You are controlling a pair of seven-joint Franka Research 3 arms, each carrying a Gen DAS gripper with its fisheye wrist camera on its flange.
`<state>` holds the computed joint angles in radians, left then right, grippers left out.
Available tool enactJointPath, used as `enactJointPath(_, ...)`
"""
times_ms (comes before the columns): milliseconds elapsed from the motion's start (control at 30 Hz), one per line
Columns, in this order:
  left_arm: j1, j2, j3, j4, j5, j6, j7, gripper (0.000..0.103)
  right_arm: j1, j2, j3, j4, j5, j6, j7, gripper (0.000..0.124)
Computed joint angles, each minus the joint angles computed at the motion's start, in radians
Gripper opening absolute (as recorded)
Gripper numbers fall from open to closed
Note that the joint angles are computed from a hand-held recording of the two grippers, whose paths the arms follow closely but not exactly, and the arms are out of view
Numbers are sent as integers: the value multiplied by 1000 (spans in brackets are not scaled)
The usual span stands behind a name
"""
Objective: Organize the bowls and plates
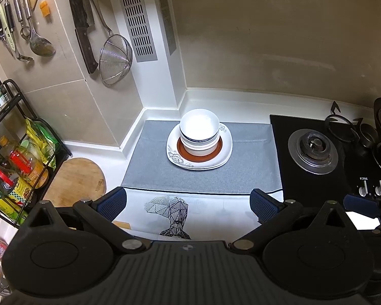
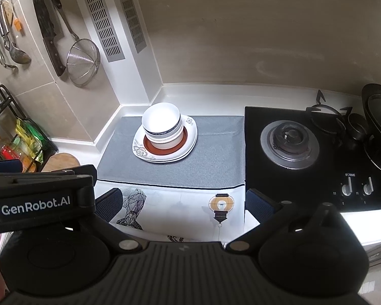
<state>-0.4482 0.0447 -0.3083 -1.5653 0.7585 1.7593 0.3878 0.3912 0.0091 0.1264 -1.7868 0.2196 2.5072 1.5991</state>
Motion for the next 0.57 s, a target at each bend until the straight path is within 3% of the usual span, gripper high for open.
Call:
enactJointPath(300, 19, -14, 10, -31, -27, 42, 12, 103, 7, 32, 0, 33, -39, -18, 31, 103)
enactJointPath(567, 68, -47, 28, -98, -74, 125, 42, 103, 30, 100, 0, 111, -101, -57, 85, 103)
